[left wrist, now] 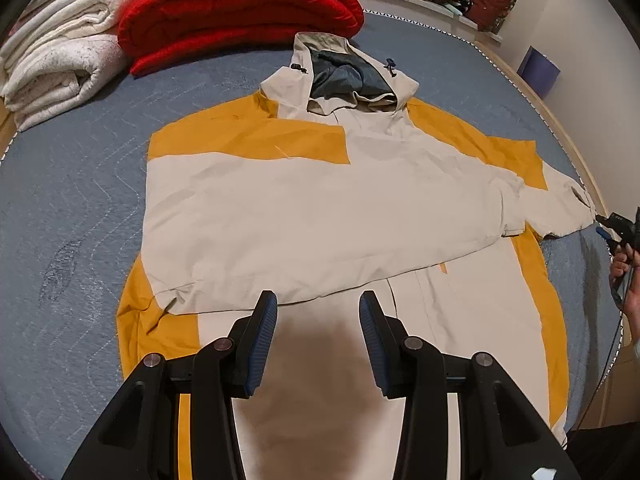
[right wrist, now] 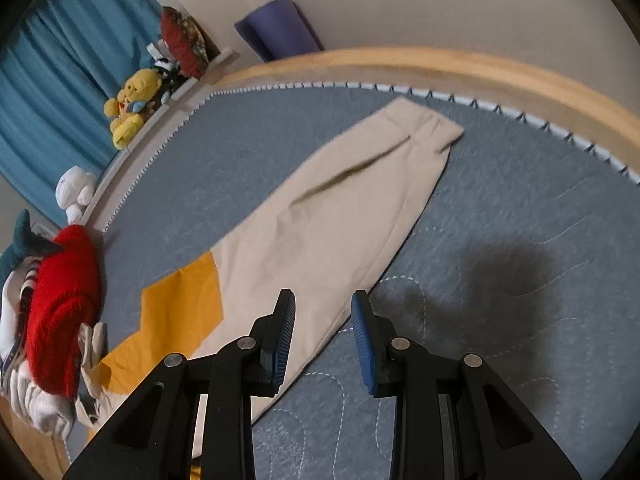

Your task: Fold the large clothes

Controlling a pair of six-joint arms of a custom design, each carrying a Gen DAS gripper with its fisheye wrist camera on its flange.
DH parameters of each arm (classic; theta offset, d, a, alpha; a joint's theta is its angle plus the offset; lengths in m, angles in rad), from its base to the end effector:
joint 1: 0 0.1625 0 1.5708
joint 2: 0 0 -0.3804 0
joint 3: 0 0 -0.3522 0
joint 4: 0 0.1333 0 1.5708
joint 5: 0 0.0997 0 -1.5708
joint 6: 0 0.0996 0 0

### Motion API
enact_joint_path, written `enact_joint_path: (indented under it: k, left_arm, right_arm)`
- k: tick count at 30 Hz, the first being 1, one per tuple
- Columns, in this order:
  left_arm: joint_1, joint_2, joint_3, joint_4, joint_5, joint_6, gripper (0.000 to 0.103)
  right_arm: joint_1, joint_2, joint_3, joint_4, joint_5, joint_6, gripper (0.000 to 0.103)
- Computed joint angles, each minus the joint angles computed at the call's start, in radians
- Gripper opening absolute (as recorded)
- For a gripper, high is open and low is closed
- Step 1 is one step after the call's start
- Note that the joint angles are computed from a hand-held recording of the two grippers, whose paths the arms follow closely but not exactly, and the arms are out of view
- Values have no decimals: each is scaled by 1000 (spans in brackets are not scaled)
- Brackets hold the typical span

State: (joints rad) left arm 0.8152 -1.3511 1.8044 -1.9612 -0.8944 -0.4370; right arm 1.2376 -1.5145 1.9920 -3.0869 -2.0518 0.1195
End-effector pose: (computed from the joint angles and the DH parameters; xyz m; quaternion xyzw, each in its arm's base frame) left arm -0.1964 -0.4938 0.2957 0.1599 0.9293 -0.1617 0.2910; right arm -0.0683 -0.4641 0.4215 -0.3044 -0.7951 0.4572 0.2570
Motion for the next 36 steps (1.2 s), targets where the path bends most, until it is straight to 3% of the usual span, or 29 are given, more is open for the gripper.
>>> enact_joint_path:
  k: [10, 14, 16, 23, 24, 25, 31, 36]
  left_arm:
    - [10, 1, 3, -8, 7, 16, 39]
    - [13, 10, 2, -22, 8, 22, 39]
    - [11, 13, 3, -30, 13, 31, 39]
    - [14, 16, 2, -37, 21, 33, 39]
    - [14, 16, 3, -40, 20, 34, 39]
    - [14, 17, 1, -42, 20, 36, 39]
    - [13, 5, -12, -55, 17, 39, 39]
    - [9, -25, -25, -51, 18, 29, 39]
  right_arm:
    - [-187, 56, -82, 100, 177, 80, 31]
    - [-228, 70, -102, 52, 245, 124, 31]
    - [-227, 88, -131, 59, 231, 124, 31]
    - [-173, 158, -253, 109, 72, 126, 31]
    - [-163, 166, -266, 111, 48, 127, 25]
    - [-150, 176, -279, 104, 25, 121, 10]
    - [-9, 255, -336, -75, -125, -66, 4]
    - [186, 352, -387, -183, -197, -376, 4]
